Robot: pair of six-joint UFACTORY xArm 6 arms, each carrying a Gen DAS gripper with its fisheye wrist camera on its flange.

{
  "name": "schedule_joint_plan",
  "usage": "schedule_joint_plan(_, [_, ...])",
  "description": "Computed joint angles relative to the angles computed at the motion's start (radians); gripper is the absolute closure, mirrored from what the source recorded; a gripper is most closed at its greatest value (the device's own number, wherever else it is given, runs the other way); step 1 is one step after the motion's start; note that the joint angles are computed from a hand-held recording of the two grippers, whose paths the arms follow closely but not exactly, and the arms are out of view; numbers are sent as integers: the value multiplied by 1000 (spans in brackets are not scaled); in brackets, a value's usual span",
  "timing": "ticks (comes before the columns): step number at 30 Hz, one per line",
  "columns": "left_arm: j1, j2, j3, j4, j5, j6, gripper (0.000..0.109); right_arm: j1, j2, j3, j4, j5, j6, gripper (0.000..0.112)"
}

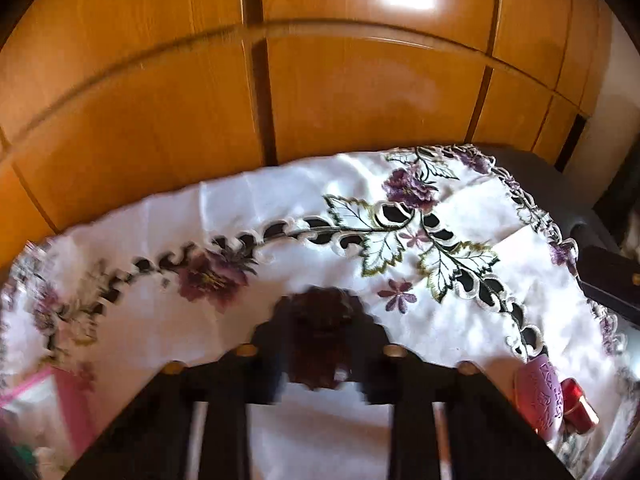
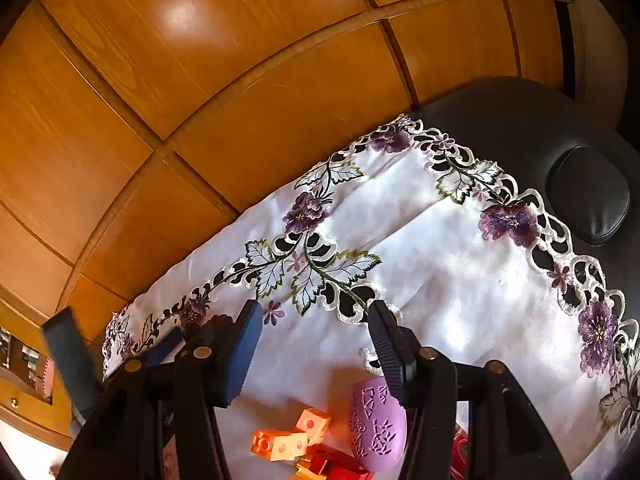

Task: Organize rigid objects
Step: 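Move the left tool to the dark brown flower-shaped lid and grasp it, then lift the brown lid with the left tool while the right tool grasps the lilac oval soap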

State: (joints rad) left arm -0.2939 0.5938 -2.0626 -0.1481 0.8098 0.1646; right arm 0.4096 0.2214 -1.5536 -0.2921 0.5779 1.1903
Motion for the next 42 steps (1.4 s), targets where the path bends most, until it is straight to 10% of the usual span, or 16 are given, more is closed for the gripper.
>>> schedule_joint_plan(20, [56, -744, 917, -233, -158, 237, 85, -3, 37, -26, 131, 59, -128, 57])
schedule_joint_plan(28, [70, -895, 1026, -285, -169, 307, 86, 5, 55, -27, 319, 50, -294, 57])
schedule_joint_plan(42, [118, -997, 1079, -413, -147, 382, 86, 26, 31, -55, 284, 331, -323, 57])
